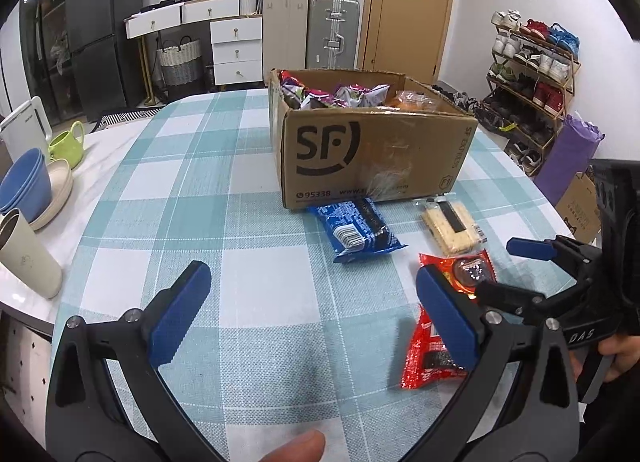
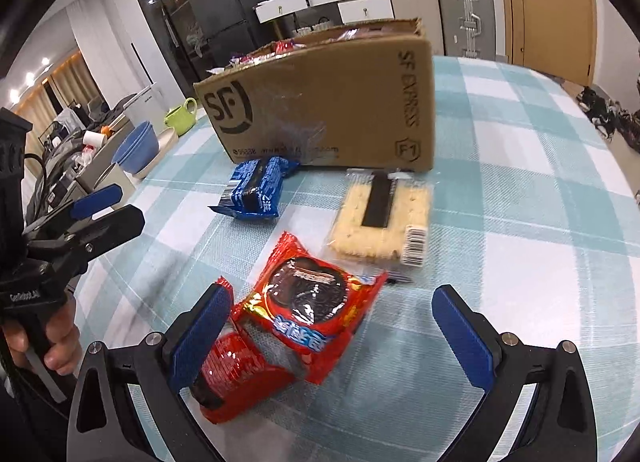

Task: Organize snacks
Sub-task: 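Move both grippers back toward the red snack packs on the table, then grasp the red Oreo pack with the right gripper and lift it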

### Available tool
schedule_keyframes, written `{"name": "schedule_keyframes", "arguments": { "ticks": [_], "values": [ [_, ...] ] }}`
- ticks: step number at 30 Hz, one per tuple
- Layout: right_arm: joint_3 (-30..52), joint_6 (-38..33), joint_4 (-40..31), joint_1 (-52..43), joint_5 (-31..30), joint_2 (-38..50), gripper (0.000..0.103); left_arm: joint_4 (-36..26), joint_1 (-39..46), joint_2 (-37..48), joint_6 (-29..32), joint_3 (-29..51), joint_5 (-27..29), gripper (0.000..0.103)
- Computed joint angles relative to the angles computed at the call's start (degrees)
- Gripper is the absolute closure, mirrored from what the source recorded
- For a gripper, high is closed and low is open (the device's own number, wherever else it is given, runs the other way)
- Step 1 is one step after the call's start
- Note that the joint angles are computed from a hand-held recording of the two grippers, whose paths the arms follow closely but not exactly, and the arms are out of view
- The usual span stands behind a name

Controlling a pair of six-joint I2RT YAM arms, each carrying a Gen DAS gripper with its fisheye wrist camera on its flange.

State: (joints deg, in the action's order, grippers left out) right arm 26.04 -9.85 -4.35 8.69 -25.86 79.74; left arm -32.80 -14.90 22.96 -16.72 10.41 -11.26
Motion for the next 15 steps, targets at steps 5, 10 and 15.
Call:
{"name": "schedule_keyframes", "arguments": {
  "ticks": [5, 10, 15],
  "values": [
    [-0.27, 2.99, 3.24, 3.41, 3.45, 2.12, 0.001, 2.51, 2.62, 2.03, 1.17, -0.97, 2.12, 0.001],
    [-0.02, 2.79, 3.71, 4.86, 8.67, 2.73, 0.001, 5.12, 3.13, 4.37, 1.46, -1.72, 2.97, 0.001],
    [1.66, 0.95, 1.38, 2.51, 9.15, 3.94, 0.001, 6.83, 1.92, 6.03, 0.96, -2.15, 1.85, 0.001]
  ]
}}
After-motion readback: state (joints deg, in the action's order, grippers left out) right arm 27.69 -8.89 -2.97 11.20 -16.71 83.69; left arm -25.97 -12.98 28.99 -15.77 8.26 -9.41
